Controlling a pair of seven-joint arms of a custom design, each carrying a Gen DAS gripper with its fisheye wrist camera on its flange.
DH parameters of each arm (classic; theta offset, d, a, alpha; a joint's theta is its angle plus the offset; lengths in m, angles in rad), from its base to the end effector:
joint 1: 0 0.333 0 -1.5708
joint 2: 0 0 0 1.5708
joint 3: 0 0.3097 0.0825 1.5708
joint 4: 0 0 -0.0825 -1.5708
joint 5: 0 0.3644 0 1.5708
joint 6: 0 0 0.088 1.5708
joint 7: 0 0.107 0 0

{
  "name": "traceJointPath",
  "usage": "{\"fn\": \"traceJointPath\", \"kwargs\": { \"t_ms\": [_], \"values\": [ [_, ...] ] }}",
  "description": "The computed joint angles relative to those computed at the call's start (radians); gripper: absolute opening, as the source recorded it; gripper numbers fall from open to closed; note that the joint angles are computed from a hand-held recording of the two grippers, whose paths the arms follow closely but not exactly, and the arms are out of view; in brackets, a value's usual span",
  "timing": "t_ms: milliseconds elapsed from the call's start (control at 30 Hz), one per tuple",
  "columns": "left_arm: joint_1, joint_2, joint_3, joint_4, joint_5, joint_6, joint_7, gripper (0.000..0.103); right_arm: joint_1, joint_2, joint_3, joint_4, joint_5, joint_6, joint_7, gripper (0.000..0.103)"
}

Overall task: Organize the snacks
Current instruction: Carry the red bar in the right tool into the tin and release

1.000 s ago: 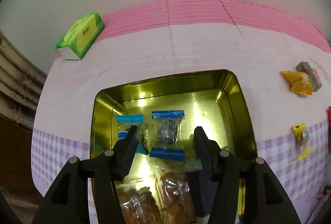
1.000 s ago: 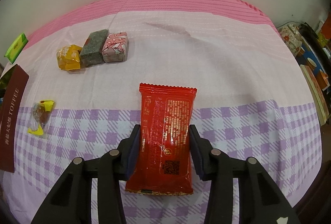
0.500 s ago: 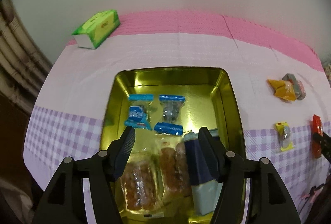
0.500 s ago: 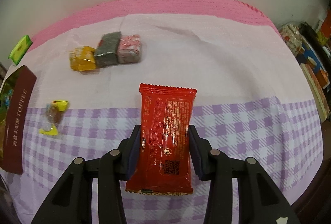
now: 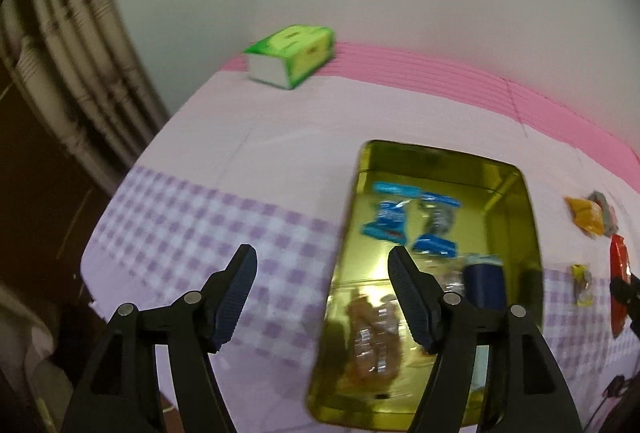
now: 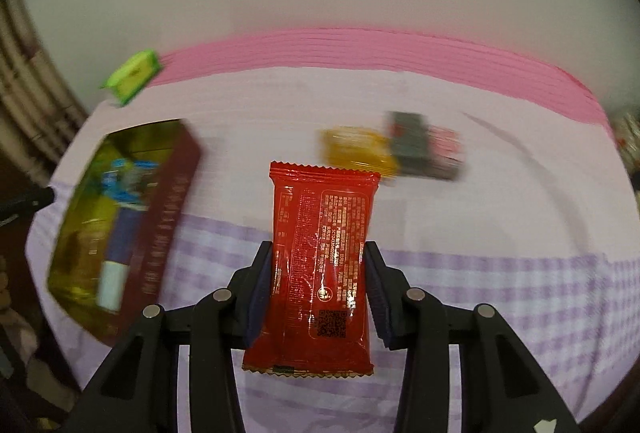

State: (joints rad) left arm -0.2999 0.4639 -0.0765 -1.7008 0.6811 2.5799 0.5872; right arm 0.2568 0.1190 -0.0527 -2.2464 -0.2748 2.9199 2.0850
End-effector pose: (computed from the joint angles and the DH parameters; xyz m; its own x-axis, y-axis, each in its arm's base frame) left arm 0.6328 -0.2546 0.3730 0.1310 -0.9900 -0.0531 -0.8249 -0.0791 -0.5597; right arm 0.5471 0.1310 0.3822 -0.0351 -0.9966 -0.0748 -0.8444 0.0696 -0.5312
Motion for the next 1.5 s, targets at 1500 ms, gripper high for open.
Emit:
{"fn": "traceJointPath", "kwargs": {
  "t_ms": [1500],
  "values": [
    [0.087, -0.096, -0.005, -0.195, -0.011, 0.007, -0.081, 0.069, 0.209, 0.355, 0.091, 0.472, 0.316, -0.216, -0.332, 0.044]
  ]
}}
